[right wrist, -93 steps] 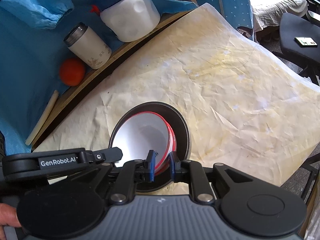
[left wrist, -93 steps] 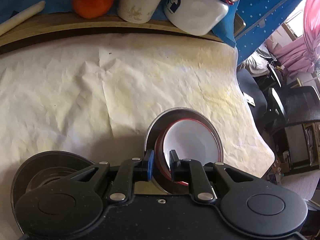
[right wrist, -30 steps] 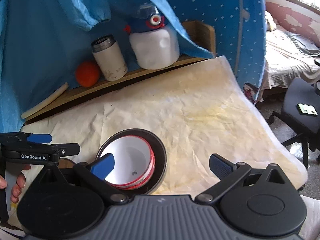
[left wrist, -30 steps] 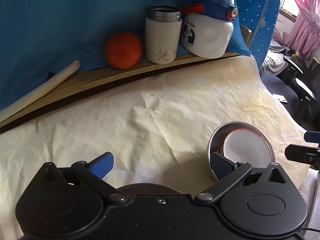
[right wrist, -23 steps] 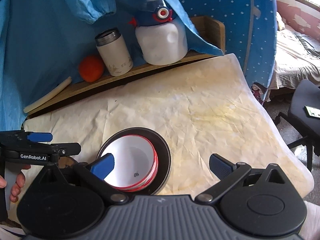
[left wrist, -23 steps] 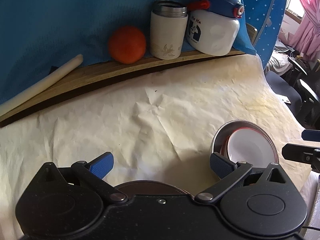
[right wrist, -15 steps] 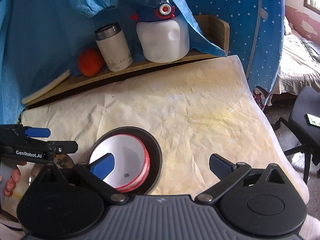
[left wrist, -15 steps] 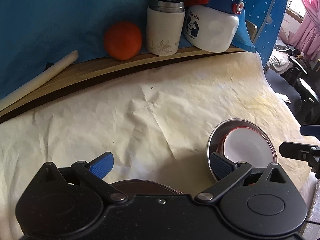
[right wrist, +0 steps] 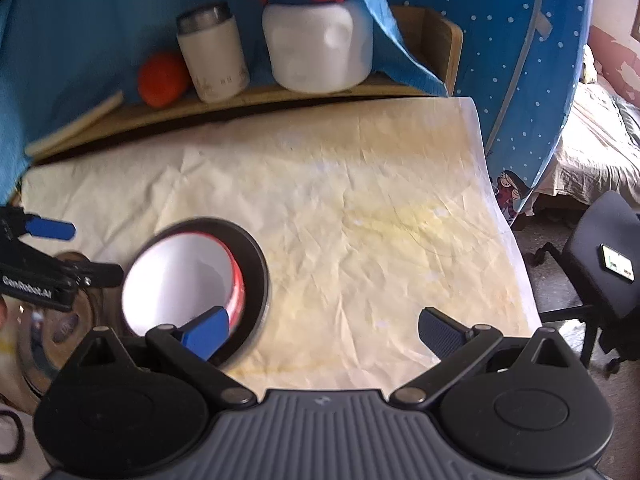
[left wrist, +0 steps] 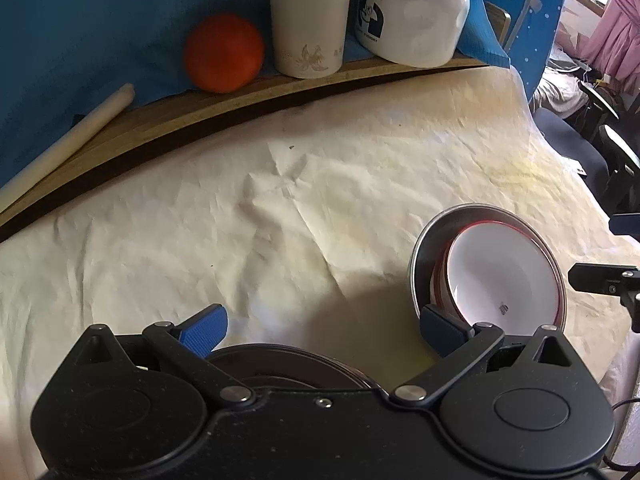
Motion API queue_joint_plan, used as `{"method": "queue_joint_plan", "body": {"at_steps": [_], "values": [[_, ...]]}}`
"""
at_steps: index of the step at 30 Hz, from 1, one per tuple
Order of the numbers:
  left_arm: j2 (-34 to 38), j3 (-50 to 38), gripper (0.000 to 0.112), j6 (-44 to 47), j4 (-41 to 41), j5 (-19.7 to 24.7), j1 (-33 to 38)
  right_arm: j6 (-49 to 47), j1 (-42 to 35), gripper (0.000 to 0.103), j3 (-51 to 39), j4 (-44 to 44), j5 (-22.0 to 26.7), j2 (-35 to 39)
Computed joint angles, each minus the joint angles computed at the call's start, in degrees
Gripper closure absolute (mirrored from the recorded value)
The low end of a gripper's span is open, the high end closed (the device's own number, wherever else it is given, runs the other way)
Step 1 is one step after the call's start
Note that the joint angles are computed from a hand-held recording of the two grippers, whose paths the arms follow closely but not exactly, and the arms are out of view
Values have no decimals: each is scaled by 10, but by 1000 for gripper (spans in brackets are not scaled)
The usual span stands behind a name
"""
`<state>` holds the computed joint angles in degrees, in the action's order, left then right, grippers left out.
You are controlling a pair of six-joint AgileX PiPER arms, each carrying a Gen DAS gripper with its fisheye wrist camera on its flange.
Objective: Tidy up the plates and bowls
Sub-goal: 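Move both tools to opposite sides of the steel bowl rim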
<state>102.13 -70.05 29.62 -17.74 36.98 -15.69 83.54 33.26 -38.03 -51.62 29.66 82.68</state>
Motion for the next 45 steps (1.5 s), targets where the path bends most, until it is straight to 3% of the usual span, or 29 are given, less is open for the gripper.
{"method": "queue_joint_plan", "body": {"at_steps": [15, 29, 45], "values": [[24, -23, 11, 3, -2, 16, -8, -127, -50, 0, -24, 72, -45, 43], [43, -41, 13, 15, 1, 29, -12, -185, -66, 1, -44, 114, -47, 67], [63, -68, 17, 28, 1, 51, -15, -201, -75, 14, -43, 140, -64, 67]]}}
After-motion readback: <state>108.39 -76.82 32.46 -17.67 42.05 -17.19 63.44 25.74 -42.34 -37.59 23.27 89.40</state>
